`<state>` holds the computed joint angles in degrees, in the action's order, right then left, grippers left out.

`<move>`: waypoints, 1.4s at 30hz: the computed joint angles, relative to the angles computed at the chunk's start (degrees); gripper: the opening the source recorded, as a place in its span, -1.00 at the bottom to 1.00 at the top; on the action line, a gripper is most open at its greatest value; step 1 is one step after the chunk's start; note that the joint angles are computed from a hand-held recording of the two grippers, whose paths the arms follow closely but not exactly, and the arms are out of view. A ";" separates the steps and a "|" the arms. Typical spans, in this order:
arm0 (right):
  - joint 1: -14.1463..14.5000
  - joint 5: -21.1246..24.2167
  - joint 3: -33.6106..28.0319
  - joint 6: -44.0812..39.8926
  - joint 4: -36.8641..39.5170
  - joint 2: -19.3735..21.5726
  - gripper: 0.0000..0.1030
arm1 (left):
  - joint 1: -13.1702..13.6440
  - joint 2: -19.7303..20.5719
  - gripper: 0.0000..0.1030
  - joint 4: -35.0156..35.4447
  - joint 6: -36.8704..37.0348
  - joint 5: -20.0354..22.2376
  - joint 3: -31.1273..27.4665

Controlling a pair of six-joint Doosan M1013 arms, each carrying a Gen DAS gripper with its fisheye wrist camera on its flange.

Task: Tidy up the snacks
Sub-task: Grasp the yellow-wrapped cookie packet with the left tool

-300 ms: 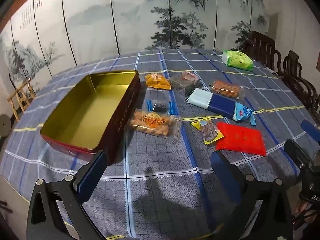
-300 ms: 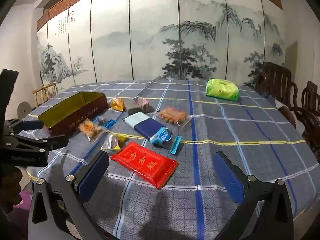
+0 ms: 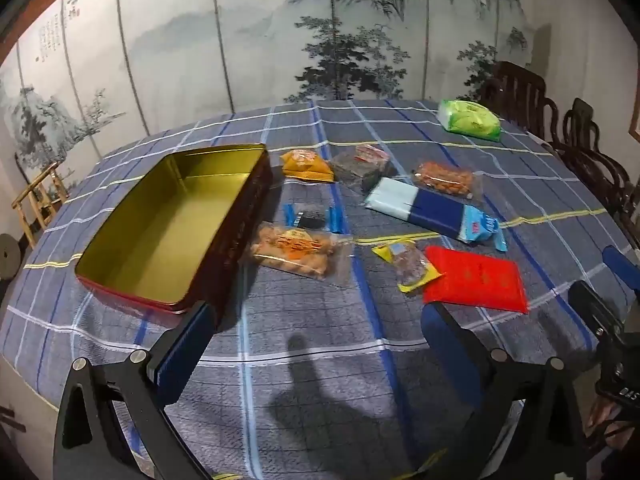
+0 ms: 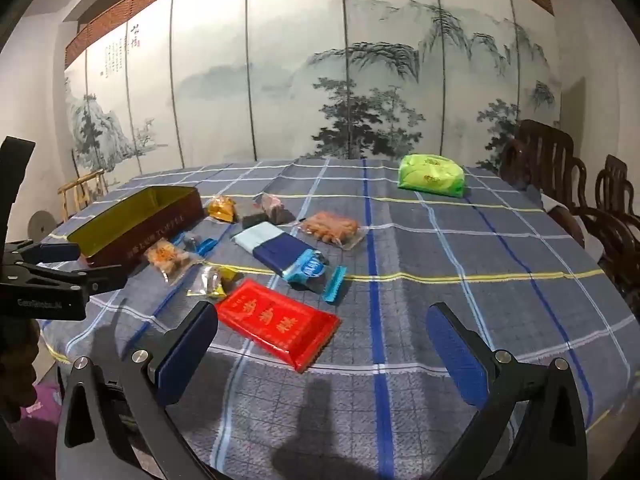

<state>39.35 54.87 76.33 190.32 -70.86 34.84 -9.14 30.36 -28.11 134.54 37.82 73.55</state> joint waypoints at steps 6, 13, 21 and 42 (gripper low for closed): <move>0.35 2.77 0.92 0.63 0.57 0.18 1.00 | -0.68 0.16 0.98 -1.89 3.78 4.06 -0.74; 0.15 2.05 2.51 2.88 1.42 -0.02 1.00 | -1.11 2.63 0.95 -1.46 -0.10 11.44 -5.45; 0.46 2.68 3.34 3.94 -0.10 0.05 1.00 | -3.25 7.23 0.58 4.32 -10.32 16.10 -12.66; -0.15 0.85 5.08 6.48 -0.99 -0.35 1.00 | -4.24 11.52 -0.59 5.88 -9.29 21.05 -17.63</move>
<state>39.19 55.72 81.41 196.80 -71.84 34.49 -13.38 41.88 -22.23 125.24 58.88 55.92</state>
